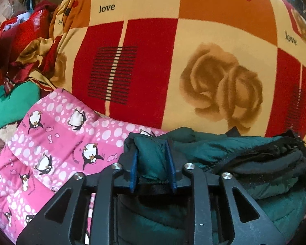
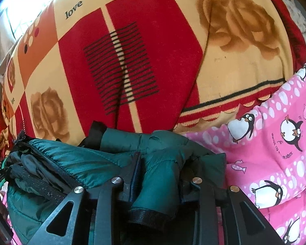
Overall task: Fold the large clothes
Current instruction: 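Open both grippers and press the fold flat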
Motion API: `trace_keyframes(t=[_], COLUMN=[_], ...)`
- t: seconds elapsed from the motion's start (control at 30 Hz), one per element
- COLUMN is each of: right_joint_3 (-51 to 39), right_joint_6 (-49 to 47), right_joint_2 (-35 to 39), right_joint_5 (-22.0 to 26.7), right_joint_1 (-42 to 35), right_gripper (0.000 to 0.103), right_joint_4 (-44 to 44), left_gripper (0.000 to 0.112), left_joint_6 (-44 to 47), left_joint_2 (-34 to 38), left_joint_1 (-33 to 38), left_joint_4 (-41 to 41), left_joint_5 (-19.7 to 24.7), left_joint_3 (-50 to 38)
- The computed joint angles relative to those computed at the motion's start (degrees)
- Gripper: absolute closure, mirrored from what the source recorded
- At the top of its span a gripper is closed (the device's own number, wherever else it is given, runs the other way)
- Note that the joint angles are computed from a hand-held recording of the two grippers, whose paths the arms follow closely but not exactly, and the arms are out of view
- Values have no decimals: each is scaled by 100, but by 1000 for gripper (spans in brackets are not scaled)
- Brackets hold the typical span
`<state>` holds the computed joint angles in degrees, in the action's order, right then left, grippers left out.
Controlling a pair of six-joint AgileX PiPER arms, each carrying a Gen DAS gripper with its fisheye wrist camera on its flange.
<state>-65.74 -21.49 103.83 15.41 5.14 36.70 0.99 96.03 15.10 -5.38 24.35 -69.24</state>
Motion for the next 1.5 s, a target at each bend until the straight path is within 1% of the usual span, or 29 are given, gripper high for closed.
trace_keyframes(t=[0.03, 0.07, 0.1, 0.17, 0.2, 0.23, 0.27, 0.3, 0.33, 0.37, 0.43, 0.47, 0.5, 0.53, 0.57, 0.63, 0.7, 0.77, 0.8, 0.83, 0.87, 0.93, 1.03, 1.1, 1.13, 1.27, 1.4, 1.5], right_joint_3=[-27, -41, -21, 46, 73, 125, 162, 204, 242, 319, 369, 399, 408, 399, 318, 150, -11, -275, -479, -570, -778, -1058, -1551, -1850, -1875, -1764, -1675, -1108], right_joint_6=[-15, -92, -130, -543, -623, -813, -997, -1129, -1033, -938, -747, -478, -439, -604, -603, -202, 300, 1018, 1423, 1654, 1905, 2247, 3022, 3223, 3275, 3829, 4120, 4109], right_joint_2=[-38, -89, -151, -305, -358, -442, -497, -570, -634, -753, -930, -1051, -1139, -1181, -1194, -1139, -1035, -764, -539, -425, -191, 148, 742, 1095, 1153, 1166, 995, 467], right_joint_5=[86, 179, 236, 383, 398, 428, 464, 499, 448, 350, 258, 194, 210, 282, 450, 575, 584, 543, 548, 559, 605, 736, 1013, 1277, 1288, 1142, 1164, 744], right_joint_1=[-18, -53, -84, -182, -189, -210, -231, -246, -230, -217, -213, -198, -196, -199, -159, 48, 327, 659, 827, 894, 972, 1012, 1054, 996, 981, 1103, 1207, 1195], right_gripper=[72, 71, 70, 64, 62, 57, 41, 34, 18, 15, 15, 15, 15, 15, 15, 15, 15, 15, 15, 15, 15, 15, 15, 14, 14, 14, 14, 14], right_joint_4=[-19, 47, 96, 569, 660, 847, 1026, 1178, 1105, 1058, 972, 761, 746, 892, 809, 219, -515, -1431, -1943, -2225, -2508, -2860, -3601, -3655, -3642, -4225, -4383, -4236], left_gripper=[61, 48, 30, 28, 28, 28, 28, 28, 28, 28, 28, 28, 28, 28, 28, 28, 28, 28, 28, 28, 28, 28, 28, 28, 28, 28, 28, 28], left_joint_6=[91, 92, 291, 1079, 1270, 1233, 1220, 1253, 1255, 1235, 1201, 1099, 1062, 1008, 882, 273, -317, -1131, -1291, -1434, -1471, -1537, -1556, -1450, -1443, -1493, -1526, -1528], left_joint_2=[-66, -162, -327, -576, -646, -688, -725, -771, -802, -823, -869, -881, -883, -852, -822, -717, -525, -216, -99, 101, 257, 427, 529, 585, 605, 668, 676, 667], left_joint_1=[36, 73, 147, 325, 391, 403, 419, 443, 454, 451, 426, 382, 352, 306, 252, 80, -72, -243, -284, -338, -359, -389, -390, -371, -373, -402, -414, -411], left_joint_4=[-105, -118, -360, -1209, -1359, -1279, -1239, -1272, -1270, -1233, -1157, -1033, -976, -894, -749, -141, 442, 1226, 1381, 1547, 1591, 1691, 1710, 1581, 1572, 1673, 1707, 1698], left_joint_5=[6, -52, -241, -448, -390, -312, -256, -223, -196, -173, -182, -207, -215, -221, -232, -255, -154, 114, 212, 408, 492, 506, 335, 236, 212, 200, 206, 207], left_joint_3=[21, 77, 218, 415, 399, 367, 356, 378, 404, 430, 535, 590, 622, 634, 642, 617, 477, 219, 135, -34, -133, -185, -142, -130, -129, -157, -169, -155])
